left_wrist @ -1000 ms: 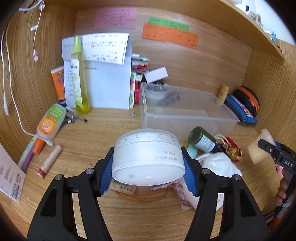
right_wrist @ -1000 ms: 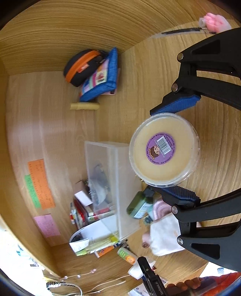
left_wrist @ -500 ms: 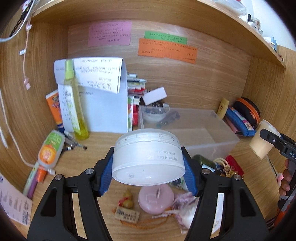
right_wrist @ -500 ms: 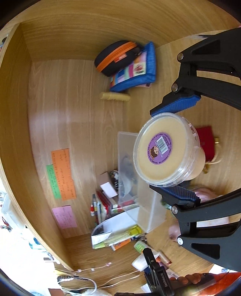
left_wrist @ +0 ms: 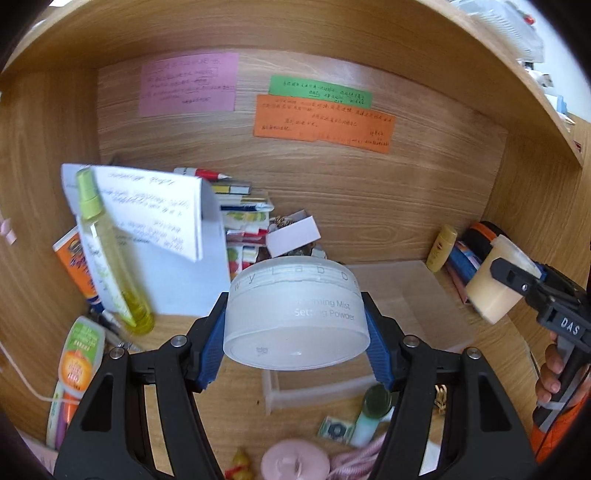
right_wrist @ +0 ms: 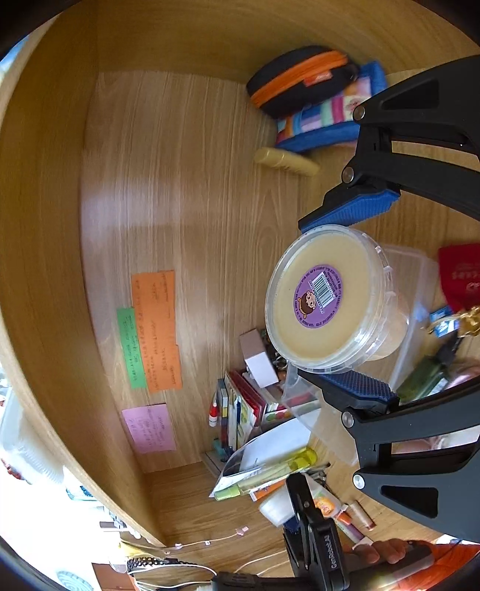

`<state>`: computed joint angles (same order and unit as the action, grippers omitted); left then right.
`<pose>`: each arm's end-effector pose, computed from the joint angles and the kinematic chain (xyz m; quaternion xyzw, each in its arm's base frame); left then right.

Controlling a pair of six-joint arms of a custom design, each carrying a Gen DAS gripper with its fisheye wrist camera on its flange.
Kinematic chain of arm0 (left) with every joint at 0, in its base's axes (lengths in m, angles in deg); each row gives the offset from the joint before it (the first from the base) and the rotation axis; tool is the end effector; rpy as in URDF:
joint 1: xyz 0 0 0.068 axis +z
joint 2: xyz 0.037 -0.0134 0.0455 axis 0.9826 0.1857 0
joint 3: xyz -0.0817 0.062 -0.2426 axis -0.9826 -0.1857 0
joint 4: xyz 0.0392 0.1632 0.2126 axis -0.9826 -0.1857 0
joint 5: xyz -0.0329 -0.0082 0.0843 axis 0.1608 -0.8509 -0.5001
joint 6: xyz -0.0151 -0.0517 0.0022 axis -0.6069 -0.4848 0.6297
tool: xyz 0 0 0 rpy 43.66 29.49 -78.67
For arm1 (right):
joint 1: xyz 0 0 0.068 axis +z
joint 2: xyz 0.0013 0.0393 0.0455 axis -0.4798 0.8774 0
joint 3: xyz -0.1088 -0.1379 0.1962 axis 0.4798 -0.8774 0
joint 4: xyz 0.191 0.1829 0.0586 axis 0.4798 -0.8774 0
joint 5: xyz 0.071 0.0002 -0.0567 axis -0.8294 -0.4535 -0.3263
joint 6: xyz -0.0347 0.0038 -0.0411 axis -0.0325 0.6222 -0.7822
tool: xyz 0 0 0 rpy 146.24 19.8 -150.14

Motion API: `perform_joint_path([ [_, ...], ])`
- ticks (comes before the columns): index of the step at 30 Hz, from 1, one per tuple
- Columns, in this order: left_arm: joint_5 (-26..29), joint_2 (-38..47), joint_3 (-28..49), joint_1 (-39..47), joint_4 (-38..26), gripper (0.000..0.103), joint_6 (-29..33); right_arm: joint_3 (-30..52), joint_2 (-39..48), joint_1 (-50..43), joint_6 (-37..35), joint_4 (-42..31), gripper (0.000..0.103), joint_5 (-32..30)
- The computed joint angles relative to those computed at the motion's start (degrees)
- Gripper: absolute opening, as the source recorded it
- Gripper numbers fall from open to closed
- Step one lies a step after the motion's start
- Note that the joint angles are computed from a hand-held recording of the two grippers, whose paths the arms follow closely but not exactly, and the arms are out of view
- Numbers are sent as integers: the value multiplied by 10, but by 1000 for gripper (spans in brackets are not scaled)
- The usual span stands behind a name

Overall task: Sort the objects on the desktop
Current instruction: 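Carry both containers over the clear bin and open both tools to drop them in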

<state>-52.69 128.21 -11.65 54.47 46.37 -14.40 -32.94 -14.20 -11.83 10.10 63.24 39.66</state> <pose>0.2035 -0.0877 0.1993 0.0472 0.8775 -0.0877 0.4691 0.1673 0.0471 0.1888 -0.0347 0.8488 0.0767 0.5219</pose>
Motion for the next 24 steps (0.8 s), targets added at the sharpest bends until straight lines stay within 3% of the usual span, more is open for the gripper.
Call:
perform_joint_path([
  [13, 14, 227, 71, -9, 81, 65, -18, 21, 256, -15, 11, 153, 66, -47],
  [24, 7, 317, 92, -35, 100, 65, 6, 43, 373, -7, -3, 186, 66, -34],
])
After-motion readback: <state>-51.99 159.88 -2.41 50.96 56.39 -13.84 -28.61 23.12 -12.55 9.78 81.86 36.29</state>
